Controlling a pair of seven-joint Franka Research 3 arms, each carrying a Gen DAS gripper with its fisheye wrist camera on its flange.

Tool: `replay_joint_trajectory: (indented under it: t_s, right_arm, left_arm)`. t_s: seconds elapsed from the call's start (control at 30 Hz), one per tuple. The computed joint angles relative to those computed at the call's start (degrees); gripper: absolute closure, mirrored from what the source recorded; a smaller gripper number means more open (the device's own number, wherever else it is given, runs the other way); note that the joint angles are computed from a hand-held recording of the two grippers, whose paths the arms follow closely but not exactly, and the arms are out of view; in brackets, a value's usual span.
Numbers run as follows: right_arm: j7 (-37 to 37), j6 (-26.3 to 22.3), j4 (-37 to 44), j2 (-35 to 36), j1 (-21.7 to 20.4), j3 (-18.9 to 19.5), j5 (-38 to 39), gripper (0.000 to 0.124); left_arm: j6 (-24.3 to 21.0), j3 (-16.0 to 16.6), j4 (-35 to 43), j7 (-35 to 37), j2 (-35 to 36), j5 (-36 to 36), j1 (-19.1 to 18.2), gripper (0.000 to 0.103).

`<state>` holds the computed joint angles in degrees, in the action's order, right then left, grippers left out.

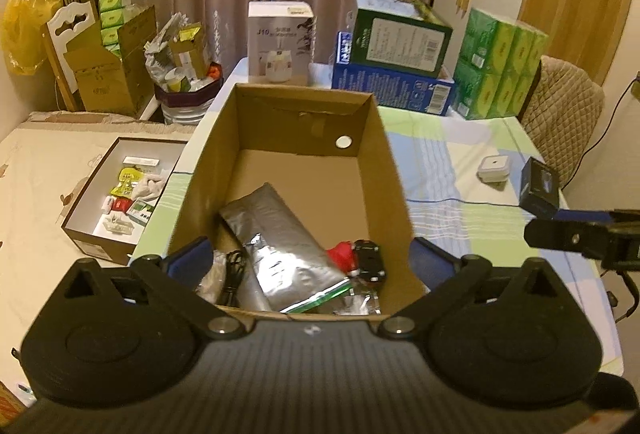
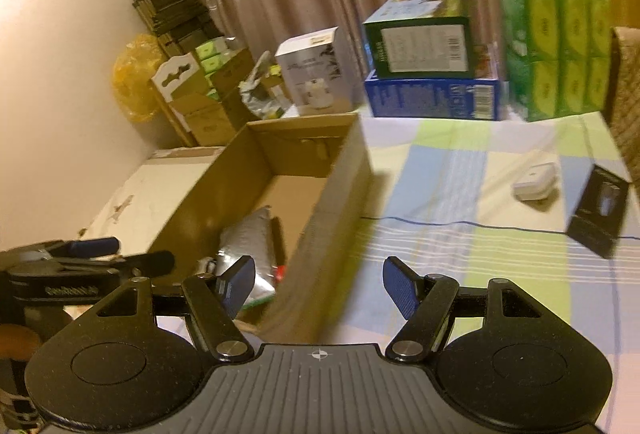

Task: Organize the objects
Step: 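Move both tools back over the table toward the night light and shaver box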

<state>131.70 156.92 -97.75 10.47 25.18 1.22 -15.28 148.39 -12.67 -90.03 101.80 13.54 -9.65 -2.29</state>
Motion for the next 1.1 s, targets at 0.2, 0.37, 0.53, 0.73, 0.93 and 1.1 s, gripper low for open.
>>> replay_joint_trajectory:
  t_s: [0.2,0.37,0.53,0.73,0.93,1.1]
  right_arm:
    - [6.7,0.6,-6.6,-5.8,-1.1,-0.5,-5.1,0.055]
    - [12.2,0.0,-11.8,-10.8,-4.4,1.3,-9.2,0.055]
    - [16.1,-0.7,-16.4,-15.4,-8.7,3.5,-12.5,0.055]
    - [20.2,-1.9,-21.3,-20.0,-14.0,5.8,-14.7,0.055]
    - [21.2,-1.3,-23.8,-21.6,-18.2,6.4,-14.9,0.055]
    - [19.4,-0.1,-24.0,-20.3,-20.5,5.5,-14.3,0.055]
  left_arm:
    - [1.5,-1.0,-2.3,1.5,-2.0,-1.9,-0.7,0.001]
    - [2.2,-1.7,-2.8,2.9,-2.5,-3.1,-2.0,0.001]
    - [3.1,-2.5,-2.3,4.0,-1.9,-3.3,-3.6,0.001]
    - [3.2,-3.8,0.8,5.0,0.8,-3.6,-5.4,0.001]
    - [2.6,-5.1,7.8,4.8,6.8,-0.8,-7.8,0.001]
    - [-0.6,-5.3,19.2,1.9,15.7,3.1,-11.1,0.001]
